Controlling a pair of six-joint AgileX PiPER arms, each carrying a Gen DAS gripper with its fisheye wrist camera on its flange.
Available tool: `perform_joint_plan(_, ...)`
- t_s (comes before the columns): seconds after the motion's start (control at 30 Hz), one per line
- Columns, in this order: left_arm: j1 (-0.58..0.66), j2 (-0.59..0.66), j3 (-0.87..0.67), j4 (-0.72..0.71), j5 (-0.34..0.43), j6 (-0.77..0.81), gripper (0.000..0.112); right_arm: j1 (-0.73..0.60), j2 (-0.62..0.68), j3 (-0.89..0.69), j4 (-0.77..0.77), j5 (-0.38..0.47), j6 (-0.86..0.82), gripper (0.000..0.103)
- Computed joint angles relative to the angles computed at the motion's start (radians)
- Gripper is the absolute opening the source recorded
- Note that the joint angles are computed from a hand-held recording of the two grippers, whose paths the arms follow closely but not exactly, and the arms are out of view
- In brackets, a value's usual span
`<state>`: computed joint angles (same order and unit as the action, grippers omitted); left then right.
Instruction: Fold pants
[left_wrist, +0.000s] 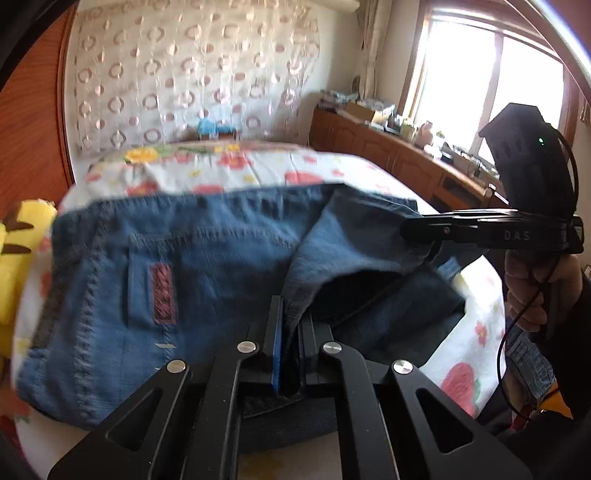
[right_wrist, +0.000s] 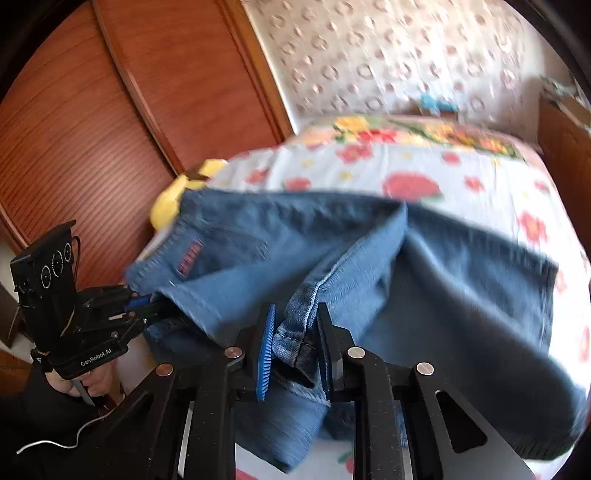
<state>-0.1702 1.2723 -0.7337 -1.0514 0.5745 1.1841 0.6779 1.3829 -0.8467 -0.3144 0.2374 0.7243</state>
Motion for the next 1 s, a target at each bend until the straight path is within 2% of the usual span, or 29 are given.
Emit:
perform_joint_plan(0.2,0.145,-0.111,-0.049,0.0,0.131,0.006,0.007,0.052,-0.011,-0.186,-0.13,0.094,0.021,0.021)
perform_joint_plan(0.27,0.22,-0.131,-0.085,-0.009,0.201,0.015,0.007,0.072,0.008,-0.271,-0.15,0.126,0.0,0.02)
perform_joint_plan(0.43,0.368,-0.138,-0.173,-0.024,0.31,0.028,0.007,0.1,0.082,-0.454,-0.13,0.179,-0.087,0.02)
perform_joint_plan(0.57,0.484,-0.116,-0.223,-0.044,0.389,0.041,0.007,0.111,0.176,-0.605,-0.056,0.215,-0.185,0.02)
perform_joint_plan(0.7,0.569,-0.103,-0.239,-0.056,0.416,0.07,0.007,0.115,0.283,-0.745,-0.006,0.231,-0.262,0.02)
perform_joint_plan(0.87,0.633,-0.061,-0.256,-0.04,0.425,0.082,0.007,0.103,0.458,-0.973,0.105,0.305,-0.394,0.02)
perform_joint_plan(1.0,0.661,-0.021,-0.236,-0.022,0.414,0.099,0.007,0.097,0.618,-1.215,0.173,0.421,-0.479,0.02)
